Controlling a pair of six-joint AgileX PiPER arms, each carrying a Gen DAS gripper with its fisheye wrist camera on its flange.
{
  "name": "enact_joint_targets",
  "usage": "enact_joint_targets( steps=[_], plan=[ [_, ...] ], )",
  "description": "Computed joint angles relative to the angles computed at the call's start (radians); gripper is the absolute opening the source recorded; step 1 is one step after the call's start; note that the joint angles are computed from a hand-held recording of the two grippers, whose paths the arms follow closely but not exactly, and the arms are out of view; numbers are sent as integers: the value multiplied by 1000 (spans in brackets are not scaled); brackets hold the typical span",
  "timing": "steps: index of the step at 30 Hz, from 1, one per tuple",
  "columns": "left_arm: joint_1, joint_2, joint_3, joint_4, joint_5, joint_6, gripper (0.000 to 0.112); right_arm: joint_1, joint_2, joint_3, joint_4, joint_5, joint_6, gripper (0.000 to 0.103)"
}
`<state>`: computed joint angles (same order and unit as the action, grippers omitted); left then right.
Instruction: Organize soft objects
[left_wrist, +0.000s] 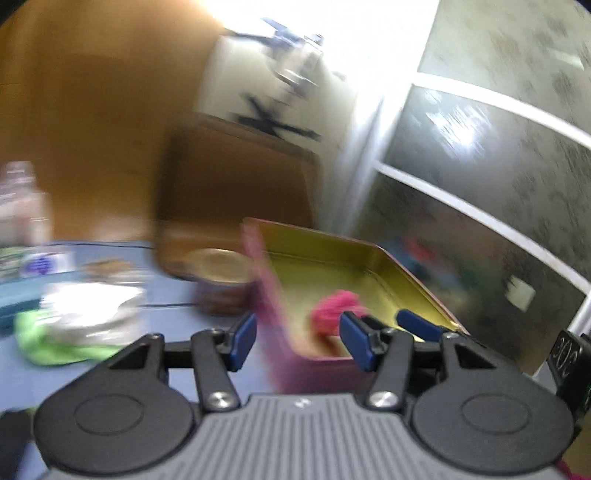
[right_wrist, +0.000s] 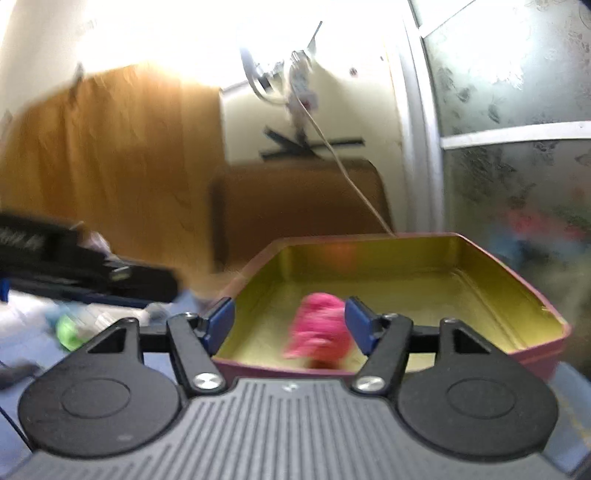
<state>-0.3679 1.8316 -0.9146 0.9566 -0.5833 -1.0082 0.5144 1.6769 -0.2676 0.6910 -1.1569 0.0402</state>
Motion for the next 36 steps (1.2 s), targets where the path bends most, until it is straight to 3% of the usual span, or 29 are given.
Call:
enact_joint_targets(
  steps=[2,6,8,10,12,15,18,21,24,28,30,32,36],
  plan=[
    [95,-51,88,-35,-8,48,51,19,-2,-27,-93,48,2,68],
    [311,-50,138,106,2,-22,53,3,36,-201,-394,347,52,68],
    [370,-19,108,173,27,-55,64,24,87,-340,-506,527,68,68],
    [404,25,70,194,61,-63,68,43,145,-449,-599,632,103,68],
    [426,83,10,316,50,-181,66,59,207,-564,-696,740,163,68],
    [420,148,-56,486,43,-336,47,85,279,-670,-721,832,163,68],
    [395,157,-26,411,17,-268,47,98,310,-714,-696,872,136,68],
    [366,153,-15,385,-3,-263,52,77,292,-666,-724,845,165,68],
    [349,171,-35,447,-63,-352,73,85,255,-589,-558,798,9,68],
    [252,151,-23,370,54,-289,78,94,236,-513,-472,730,-56,70],
    [211,131,5,299,109,-193,77,102,233,-491,-472,703,-55,71],
    [193,122,23,270,118,-165,63,113,242,-485,-450,676,-80,71],
    [171,107,32,300,144,-217,56,122,253,-495,-378,663,-123,73]
  ],
)
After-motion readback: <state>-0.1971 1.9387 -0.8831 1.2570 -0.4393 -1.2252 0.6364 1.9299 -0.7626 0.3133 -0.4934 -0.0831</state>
